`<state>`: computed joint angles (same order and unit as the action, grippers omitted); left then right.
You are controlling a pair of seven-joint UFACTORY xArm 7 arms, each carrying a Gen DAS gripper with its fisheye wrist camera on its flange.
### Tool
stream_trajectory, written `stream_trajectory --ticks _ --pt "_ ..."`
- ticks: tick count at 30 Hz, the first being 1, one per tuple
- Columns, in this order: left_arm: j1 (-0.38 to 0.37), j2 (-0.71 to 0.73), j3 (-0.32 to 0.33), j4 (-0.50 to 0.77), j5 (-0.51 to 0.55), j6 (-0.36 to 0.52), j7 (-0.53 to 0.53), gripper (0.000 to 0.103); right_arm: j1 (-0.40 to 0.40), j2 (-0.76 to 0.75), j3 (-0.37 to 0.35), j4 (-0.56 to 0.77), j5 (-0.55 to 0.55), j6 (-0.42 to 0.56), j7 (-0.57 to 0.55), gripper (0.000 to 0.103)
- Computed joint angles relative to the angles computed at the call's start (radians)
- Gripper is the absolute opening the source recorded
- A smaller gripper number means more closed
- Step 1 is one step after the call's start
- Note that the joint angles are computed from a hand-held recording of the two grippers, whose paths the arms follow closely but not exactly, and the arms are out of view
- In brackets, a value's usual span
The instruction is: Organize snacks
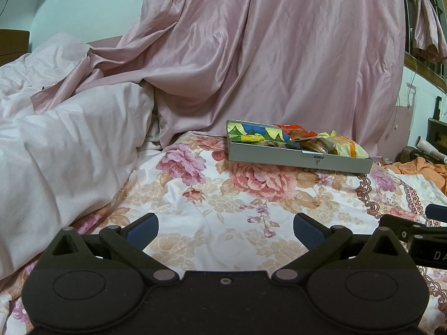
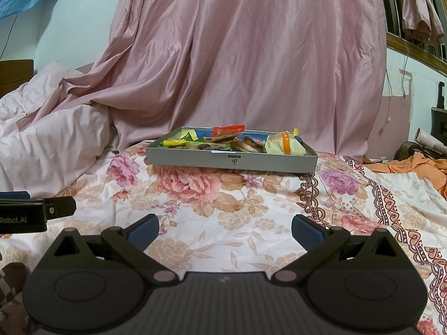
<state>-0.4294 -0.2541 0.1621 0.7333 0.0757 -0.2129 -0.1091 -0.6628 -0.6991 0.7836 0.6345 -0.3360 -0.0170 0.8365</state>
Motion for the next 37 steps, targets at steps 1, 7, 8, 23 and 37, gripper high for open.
stream_trajectory --ticks 1,7,8,23,37 --pt "0.000 0.000 0.000 0.000 0.000 0.000 0.000 0.102 -0.001 -0.001 0.001 0.001 0.001 0.001 0.000 0.103" --pt "0.000 0.003 0.001 0.002 0.002 -0.001 -0.002 0.102 0.000 -0.002 0.002 0.002 0.001 0.005 0.002 0.103" --pt "0.000 0.002 0.000 0.001 0.002 0.000 -0.003 0.102 0.000 -0.001 0.001 0.002 0.000 0.005 0.002 0.103" --pt "0.565 -0.025 -0.542 0.032 -0.048 0.049 -0.011 0.102 0.009 -0.004 0.000 0.001 -0.007 0.015 0.009 0.103" --pt "0.545 -0.026 -0.526 0.025 -0.017 0.038 -0.028 0.102 0.021 0.006 -0.009 -0.001 -0.020 0.021 0.006 0.103"
